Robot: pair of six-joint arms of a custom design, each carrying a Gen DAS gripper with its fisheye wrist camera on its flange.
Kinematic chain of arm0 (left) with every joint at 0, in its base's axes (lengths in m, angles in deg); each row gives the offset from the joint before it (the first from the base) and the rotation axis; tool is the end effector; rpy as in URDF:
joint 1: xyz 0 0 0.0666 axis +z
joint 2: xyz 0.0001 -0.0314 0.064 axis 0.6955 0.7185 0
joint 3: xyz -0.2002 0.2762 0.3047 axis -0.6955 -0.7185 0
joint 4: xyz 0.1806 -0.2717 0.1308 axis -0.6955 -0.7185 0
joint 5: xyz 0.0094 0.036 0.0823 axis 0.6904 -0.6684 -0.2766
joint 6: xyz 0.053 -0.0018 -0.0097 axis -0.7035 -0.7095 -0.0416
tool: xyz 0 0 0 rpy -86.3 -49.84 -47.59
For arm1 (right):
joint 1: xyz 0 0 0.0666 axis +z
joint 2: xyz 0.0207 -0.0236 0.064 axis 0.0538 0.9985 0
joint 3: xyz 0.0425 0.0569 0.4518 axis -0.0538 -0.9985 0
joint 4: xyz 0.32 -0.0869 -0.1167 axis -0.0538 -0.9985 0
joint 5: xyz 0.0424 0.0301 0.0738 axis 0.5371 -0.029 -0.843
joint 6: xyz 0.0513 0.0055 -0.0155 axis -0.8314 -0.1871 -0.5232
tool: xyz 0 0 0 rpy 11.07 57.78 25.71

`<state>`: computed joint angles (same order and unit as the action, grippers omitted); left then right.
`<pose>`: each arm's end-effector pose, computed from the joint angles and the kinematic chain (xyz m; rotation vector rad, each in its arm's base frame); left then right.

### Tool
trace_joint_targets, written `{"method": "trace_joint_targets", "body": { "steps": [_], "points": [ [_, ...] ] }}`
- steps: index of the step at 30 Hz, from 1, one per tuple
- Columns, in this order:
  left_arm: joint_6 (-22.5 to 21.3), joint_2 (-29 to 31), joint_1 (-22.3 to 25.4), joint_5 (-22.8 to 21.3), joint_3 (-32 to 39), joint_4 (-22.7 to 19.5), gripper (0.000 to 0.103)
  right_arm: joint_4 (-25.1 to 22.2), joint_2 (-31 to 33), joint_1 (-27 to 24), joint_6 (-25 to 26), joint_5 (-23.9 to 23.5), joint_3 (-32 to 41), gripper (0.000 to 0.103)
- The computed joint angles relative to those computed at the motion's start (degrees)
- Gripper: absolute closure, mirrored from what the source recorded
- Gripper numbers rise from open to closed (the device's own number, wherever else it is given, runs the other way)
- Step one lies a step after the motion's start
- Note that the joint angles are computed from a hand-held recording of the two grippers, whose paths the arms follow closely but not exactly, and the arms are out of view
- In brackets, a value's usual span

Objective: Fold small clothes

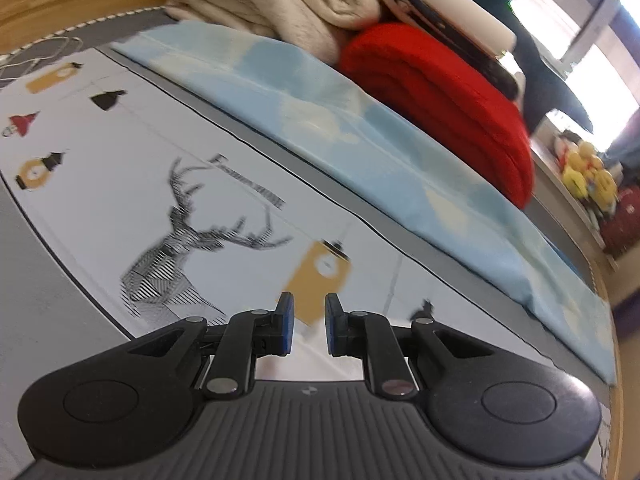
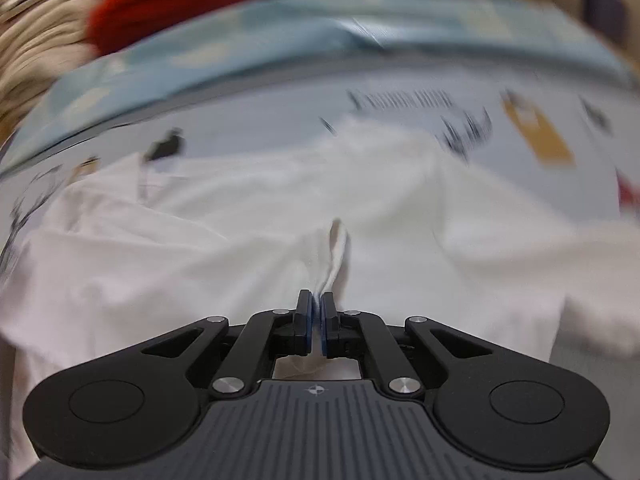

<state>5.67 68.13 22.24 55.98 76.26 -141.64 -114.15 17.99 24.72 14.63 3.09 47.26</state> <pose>0.4981 -0.1800 0.6404 -1.1728 2.0898 -0.0108 0.5605 0.2286 0.5185 -0.5311 2.4478 0.3867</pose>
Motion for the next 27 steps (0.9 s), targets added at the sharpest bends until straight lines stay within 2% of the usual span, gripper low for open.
{"method": "trace_joint_targets", "body": {
  "steps": [2,4,5,6,7,8,9,11,12,14,18,22,23,25,27],
  "points": [
    [0.02,-0.31,0.07,-0.12,0.09,-0.75,0.087,3.86,-1.44,-0.38,1.57,-0.27,-0.73,0.101],
    [-0.99,0.11,0.24,0.33,0.43,-0.68,0.087,8.07,-2.77,-1.97,-0.96,-3.24,-1.01,0.101],
    [-1.64,0.28,0.31,0.68,0.53,-0.57,0.087,11.66,-3.88,-3.00,-2.58,-4.19,-2.07,0.101],
    [-2.14,0.40,0.30,0.96,0.51,-0.45,0.087,17.15,-5.35,-4.00,-3.67,-3.50,-4.15,0.101],
    [-2.35,0.90,0.00,1.13,1.64,-1.24,0.087,19.76,-6.05,-4.63,-2.67,-0.36,-4.98,0.101],
    [-2.63,1.35,-0.21,1.47,2.28,-1.62,0.087,19.50,-5.84,-5.02,-0.98,4.95,-4.89,0.101],
    [-2.99,1.57,-0.17,2.09,1.85,-1.26,0.087,16.35,-4.65,-5.72,-0.63,8.69,-3.63,0.101],
    [-3.30,2.06,-0.12,3.31,1.72,-1.12,0.087,5.60,-0.92,-8.33,-4.41,8.69,1.08,0.101],
    [-3.54,2.32,-0.04,4.12,1.55,-0.79,0.087,3.52,-0.26,-9.73,-7.14,7.28,1.51,0.101],
    [-3.94,2.42,0.16,6.18,0.36,0.90,0.087,3.94,-0.42,-10.83,-7.03,5.43,1.15,0.101],
    [-3.74,2.86,0.19,9.65,-2.16,4.06,0.087,5.72,-1.05,-11.35,-6.02,4.66,0.89,0.101],
    [-3.71,2.97,0.16,10.83,-4.92,7.62,0.087,2.27,0.32,-10.85,-6.59,6.12,2.53,0.101],
    [-4.14,2.75,0.13,10.82,-5.93,9.24,0.085,1.35,0.58,-10.48,-6.73,7.03,2.79,0.101],
    [-4.51,3.25,0.22,11.34,-5.84,9.91,0.077,-1.42,1.48,-9.98,-6.72,7.92,4.02,0.101],
    [-5.35,3.32,0.16,11.24,-6.62,12.16,0.071,-3.84,2.23,-9.61,-5.04,8.43,4.93,0.100]
  ]
}}
